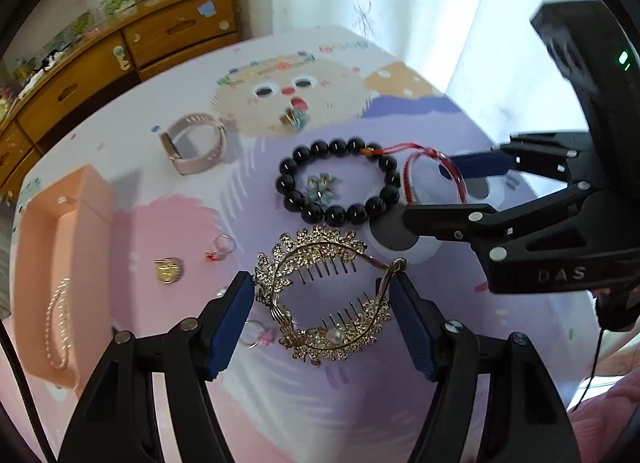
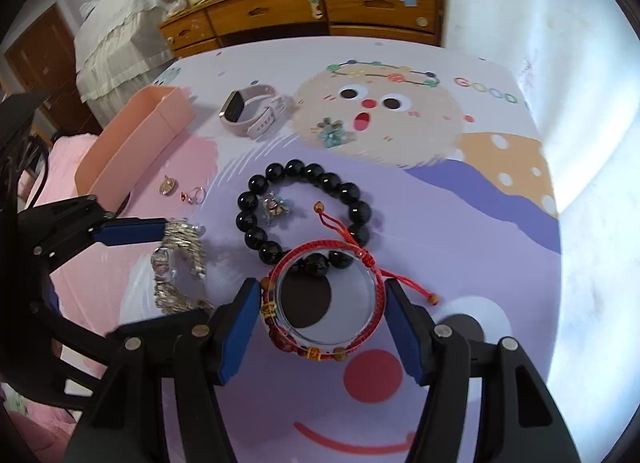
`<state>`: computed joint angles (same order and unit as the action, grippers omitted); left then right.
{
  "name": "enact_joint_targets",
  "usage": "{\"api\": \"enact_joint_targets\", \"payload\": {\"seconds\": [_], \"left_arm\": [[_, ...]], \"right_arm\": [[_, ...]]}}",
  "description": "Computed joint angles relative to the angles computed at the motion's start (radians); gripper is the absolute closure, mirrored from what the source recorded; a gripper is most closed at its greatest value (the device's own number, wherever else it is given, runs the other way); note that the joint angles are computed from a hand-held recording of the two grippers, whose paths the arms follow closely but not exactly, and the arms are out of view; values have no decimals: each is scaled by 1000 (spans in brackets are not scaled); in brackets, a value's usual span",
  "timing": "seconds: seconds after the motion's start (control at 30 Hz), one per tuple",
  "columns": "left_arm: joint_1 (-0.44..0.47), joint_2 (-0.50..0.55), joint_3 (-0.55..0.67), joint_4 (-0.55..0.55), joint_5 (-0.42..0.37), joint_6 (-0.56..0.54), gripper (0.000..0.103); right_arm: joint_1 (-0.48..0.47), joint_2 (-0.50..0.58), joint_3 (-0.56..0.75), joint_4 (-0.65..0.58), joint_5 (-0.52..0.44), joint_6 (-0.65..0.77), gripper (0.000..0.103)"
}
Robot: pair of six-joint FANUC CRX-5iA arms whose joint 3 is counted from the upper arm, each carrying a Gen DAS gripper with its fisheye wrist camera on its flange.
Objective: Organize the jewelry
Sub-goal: 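Grasp the gold hair comb with the left tool while the right tool grasps the red bracelet, then carry the comb and red bracelet into the pink box and open both tools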
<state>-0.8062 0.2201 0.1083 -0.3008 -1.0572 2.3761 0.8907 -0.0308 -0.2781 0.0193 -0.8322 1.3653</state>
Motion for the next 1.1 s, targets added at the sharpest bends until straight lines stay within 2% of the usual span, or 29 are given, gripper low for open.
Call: {"api": "enact_joint_targets", "payload": {"seconds": [0.1, 0.43, 0.73, 0.9, 1.1], "left_arm": [[-13, -39, -2, -27, -16, 36, 35], [-79, -171, 23, -181, -160, 174, 35], [-95, -287, -26, -248, -260, 387, 35], [-64, -361, -81, -230, -280, 391, 35], [16, -451, -147, -193, -302, 276, 35]], "right_arm": [[8, -31, -16, 26, 1, -54, 41], [75, -107, -35, 79, 23, -163, 41], [162, -94, 21, 2, 40, -152, 41], [239, -68, 49, -10, 52, -136, 40], [318, -21, 78, 6, 93, -182, 40]]}}
